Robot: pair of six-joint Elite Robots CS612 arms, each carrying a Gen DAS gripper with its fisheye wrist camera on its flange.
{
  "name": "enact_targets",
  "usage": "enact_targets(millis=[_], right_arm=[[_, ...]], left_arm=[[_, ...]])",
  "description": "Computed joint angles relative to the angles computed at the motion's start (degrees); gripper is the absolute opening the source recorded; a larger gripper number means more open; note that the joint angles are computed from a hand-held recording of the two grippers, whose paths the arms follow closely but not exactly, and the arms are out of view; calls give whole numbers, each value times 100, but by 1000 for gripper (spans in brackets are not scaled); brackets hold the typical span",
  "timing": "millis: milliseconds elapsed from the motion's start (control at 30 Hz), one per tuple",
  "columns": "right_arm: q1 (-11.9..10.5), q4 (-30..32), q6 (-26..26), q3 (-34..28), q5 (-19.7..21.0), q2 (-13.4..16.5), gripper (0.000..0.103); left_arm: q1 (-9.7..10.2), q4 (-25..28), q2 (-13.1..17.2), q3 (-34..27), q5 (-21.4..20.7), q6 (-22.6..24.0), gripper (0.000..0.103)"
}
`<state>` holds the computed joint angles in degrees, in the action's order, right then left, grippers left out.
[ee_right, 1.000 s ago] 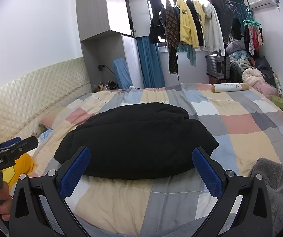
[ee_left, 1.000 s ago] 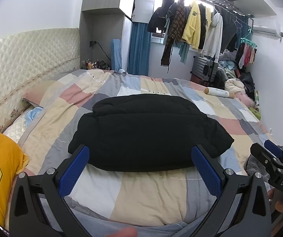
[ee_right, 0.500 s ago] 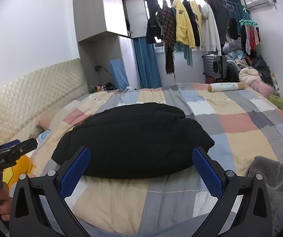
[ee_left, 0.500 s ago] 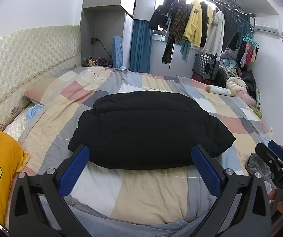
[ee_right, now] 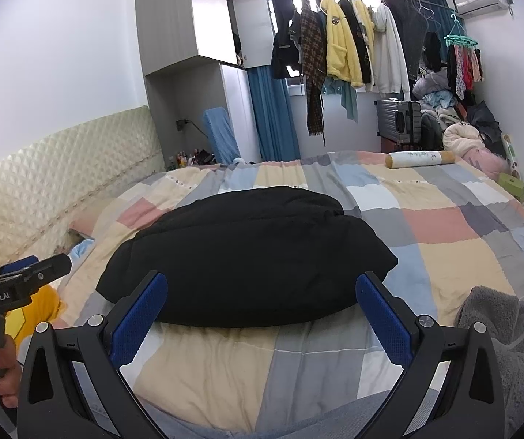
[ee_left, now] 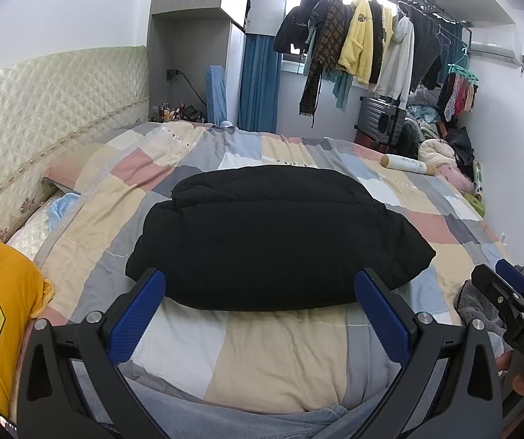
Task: Fold large clothes
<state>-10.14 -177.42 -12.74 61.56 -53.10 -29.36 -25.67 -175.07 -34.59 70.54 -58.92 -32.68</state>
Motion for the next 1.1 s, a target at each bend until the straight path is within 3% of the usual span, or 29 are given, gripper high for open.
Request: enact_targets(millis=[1100], right_arm=[[-14, -13, -7, 4, -20, -1, 103]], left_arm=[[-39, -24, -17, 25, 3, 32, 103]])
